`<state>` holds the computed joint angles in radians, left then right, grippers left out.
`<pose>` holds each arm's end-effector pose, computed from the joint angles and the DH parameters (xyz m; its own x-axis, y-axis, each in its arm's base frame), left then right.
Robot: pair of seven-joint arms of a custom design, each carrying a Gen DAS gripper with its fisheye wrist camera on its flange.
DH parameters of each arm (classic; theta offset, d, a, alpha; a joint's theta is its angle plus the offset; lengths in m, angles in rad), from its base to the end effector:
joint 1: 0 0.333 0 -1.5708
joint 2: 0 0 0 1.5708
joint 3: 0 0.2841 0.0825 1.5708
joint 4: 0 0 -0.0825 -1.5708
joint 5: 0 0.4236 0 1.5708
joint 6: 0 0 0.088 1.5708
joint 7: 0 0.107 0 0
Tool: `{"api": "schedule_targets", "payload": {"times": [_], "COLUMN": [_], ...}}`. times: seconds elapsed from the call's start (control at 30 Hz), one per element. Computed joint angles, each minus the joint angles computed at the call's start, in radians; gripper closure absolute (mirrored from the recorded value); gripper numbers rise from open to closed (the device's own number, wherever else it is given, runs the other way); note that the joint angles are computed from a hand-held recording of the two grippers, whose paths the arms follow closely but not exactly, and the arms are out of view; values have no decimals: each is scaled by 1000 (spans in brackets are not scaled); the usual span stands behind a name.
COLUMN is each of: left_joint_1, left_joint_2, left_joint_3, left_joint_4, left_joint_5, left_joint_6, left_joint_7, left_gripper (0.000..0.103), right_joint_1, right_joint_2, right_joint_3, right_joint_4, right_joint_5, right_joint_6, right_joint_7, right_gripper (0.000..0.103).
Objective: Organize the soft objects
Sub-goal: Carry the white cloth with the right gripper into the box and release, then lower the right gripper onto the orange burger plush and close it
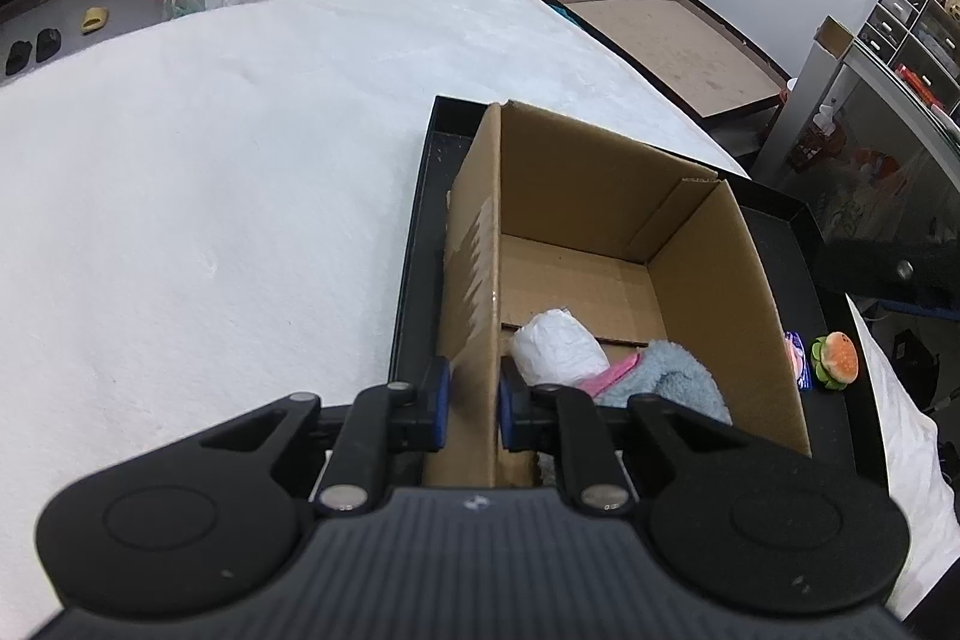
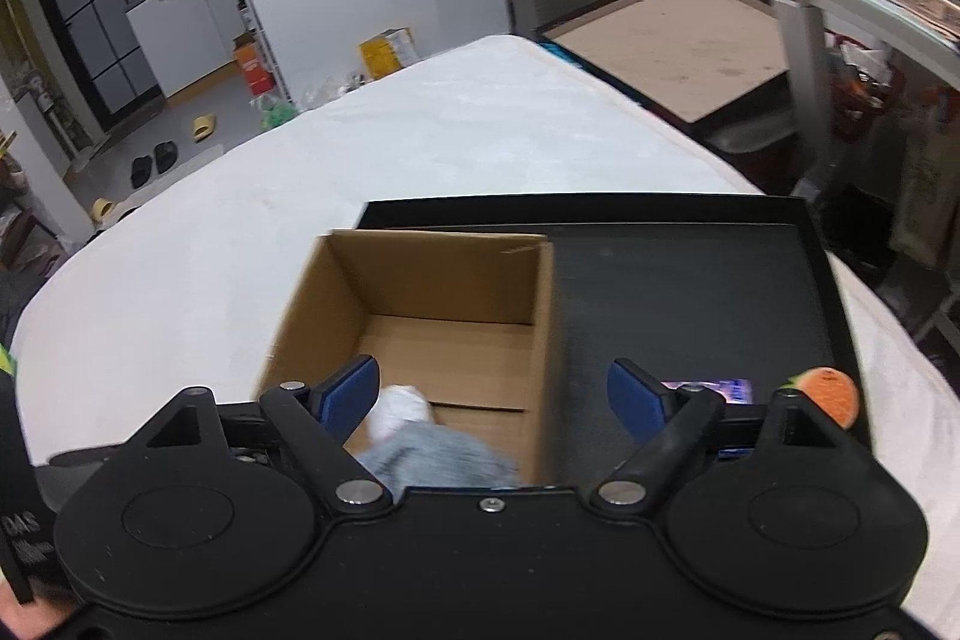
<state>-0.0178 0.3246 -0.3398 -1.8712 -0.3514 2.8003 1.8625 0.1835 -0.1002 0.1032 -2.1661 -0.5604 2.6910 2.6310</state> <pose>0.6584 -0.2128 0.3648 -0.3600 -0.9063 0.2216 -0.7918 0.1712 -0.5863 0.5677 0.1864 0.4551 -0.2704 -0.9481 -0.1674 -0.7019 0.3132 -0.6397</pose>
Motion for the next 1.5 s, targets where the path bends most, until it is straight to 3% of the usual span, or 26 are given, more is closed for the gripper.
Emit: {"api": "schedule_targets", "payload": {"times": [0.33, 0.43, 0.6, 0.8, 1.0, 1.2, 1.5], "left_joint_1": [-62, -67, -71, -86, -110, -140, -162], "left_joint_2": [-14, -11, -10, -10, -6, 5, 14], "left_joint_3": [56, 62, 66, 77, 96, 124, 143], "left_joint_4": [-17, -13, -13, -15, -8, 9, 24], "left_joint_5": [155, 203, 243, 307, 387, 469, 563], "left_joint_6": [32, 30, 36, 57, 64, 54, 51], "left_joint_7": [-107, -145, -191, -250, -318, -407, -505], "left_gripper": [84, 78, 56, 44, 41, 40, 40], "right_joint_1": [-69, -91, -133, -177, -187, -204, -213], "right_joint_2": [-128, -158, -190, -185, -157, -114, -60], "right_joint_3": [9, 13, 23, 29, 6, -12, -28], "right_joint_4": [-145, -181, -230, -252, -241, -236, -231], "right_joint_5": [10, 33, 59, 74, 122, 125, 59], "right_joint_6": [-33, -29, -5, 18, 7, 43, 53], "right_joint_7": [-40, -56, -78, -89, -138, -125, -99], "right_gripper": [20, 20, 20, 20, 21, 29, 34]}}
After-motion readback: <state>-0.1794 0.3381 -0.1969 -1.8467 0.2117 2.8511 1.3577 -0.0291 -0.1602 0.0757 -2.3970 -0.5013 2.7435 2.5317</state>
